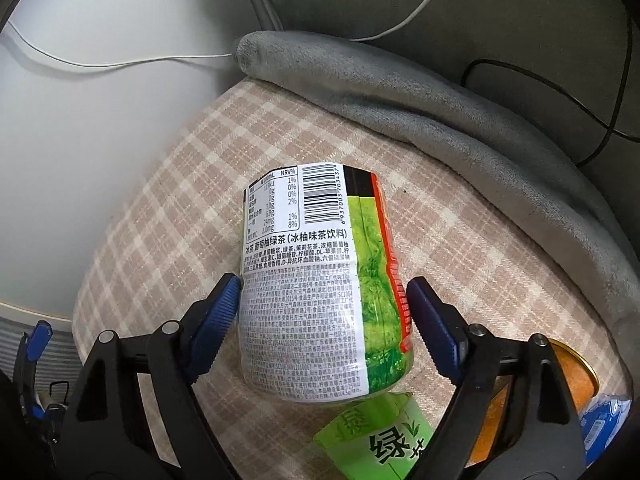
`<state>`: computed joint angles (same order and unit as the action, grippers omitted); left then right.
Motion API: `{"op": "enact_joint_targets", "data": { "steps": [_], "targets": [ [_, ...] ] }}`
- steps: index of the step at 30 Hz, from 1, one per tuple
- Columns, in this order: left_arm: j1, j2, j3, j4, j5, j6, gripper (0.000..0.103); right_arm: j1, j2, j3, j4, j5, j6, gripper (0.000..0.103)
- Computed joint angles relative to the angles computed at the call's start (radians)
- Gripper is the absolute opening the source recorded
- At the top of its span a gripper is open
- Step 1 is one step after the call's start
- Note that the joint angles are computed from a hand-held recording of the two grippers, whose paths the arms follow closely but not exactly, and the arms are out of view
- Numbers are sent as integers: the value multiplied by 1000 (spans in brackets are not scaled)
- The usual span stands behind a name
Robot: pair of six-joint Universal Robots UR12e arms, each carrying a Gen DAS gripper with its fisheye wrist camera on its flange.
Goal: Flip cup upright
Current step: 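Lift the green-and-white cup with the right gripper toward the left gripper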
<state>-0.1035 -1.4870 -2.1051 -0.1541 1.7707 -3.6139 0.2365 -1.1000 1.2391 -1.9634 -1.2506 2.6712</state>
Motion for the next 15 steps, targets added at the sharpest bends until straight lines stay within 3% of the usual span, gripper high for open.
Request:
{"op": "enact_joint_targets", "data": {
  "steps": [7, 15],
  "targets": [
    [-2, 5, -2, 3, 11, 1, 92, -14, -33, 38, -49, 66, 16, 86],
    [-11, 4, 4, 9, -18, 13, 92, -56, -130, 136, -97, 162, 16, 86]
  ]
}}
